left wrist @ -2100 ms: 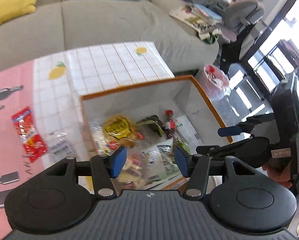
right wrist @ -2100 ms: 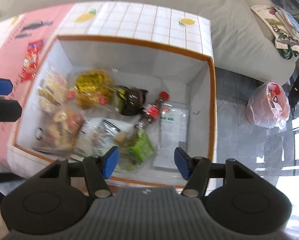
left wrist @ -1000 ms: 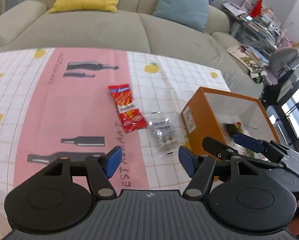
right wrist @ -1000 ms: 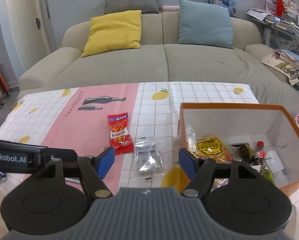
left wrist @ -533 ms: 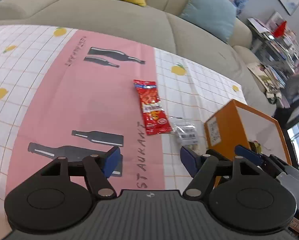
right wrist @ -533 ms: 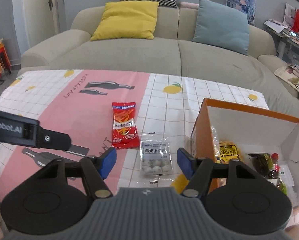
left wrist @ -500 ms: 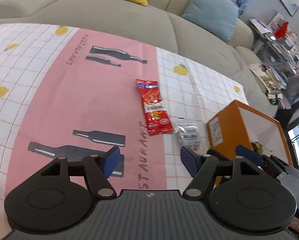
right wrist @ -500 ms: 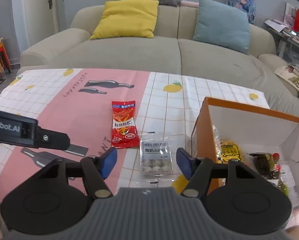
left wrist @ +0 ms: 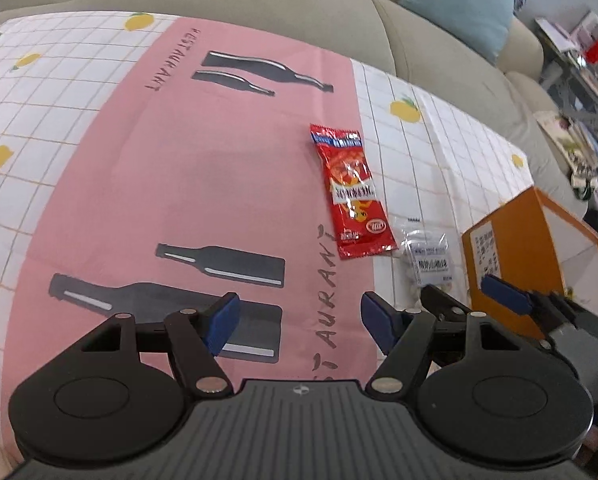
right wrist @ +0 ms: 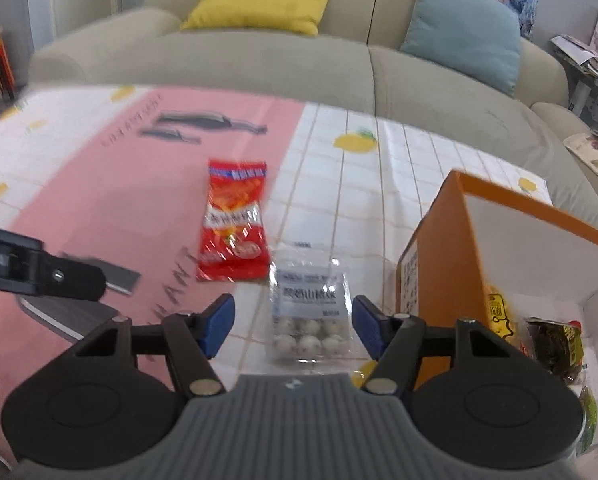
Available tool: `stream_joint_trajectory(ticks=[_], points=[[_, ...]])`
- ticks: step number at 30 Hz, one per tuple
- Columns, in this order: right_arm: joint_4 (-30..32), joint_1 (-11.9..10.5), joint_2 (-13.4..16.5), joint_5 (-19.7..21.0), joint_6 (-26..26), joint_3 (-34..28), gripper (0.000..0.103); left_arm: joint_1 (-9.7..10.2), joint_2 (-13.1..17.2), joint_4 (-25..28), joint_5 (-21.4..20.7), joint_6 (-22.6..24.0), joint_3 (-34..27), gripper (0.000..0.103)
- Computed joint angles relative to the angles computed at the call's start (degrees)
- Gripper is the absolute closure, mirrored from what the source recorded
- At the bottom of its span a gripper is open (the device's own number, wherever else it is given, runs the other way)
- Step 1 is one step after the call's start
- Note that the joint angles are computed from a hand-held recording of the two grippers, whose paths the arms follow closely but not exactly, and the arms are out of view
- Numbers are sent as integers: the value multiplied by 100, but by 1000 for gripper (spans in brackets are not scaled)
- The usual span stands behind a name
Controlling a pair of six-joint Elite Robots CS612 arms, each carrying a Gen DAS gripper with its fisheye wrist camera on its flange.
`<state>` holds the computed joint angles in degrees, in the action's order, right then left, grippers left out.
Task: Organize snacks
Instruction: 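Move both grippers back over the red bag and clear candy bag, then grasp the red spicy-strip bag with the left gripper while the right grasps the clear candy-ball bag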
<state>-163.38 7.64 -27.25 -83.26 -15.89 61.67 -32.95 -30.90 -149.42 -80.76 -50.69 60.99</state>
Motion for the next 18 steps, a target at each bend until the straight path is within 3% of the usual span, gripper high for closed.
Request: stream_joint_trajectory(ticks=[7,13,15,18], points=[[780,-6,244,-55,113,-490,40,19,162,244,-118,150,-284,22],[952,5,376,-50,149,-753,41,53,264,305,-149,177,-459,22],[991,5,410,-27,143,-839,59,64,312,358,-170,203,-549,22],[1169,-13,453,211,84,-986,73,73,363,378,-181,248,-639,22]])
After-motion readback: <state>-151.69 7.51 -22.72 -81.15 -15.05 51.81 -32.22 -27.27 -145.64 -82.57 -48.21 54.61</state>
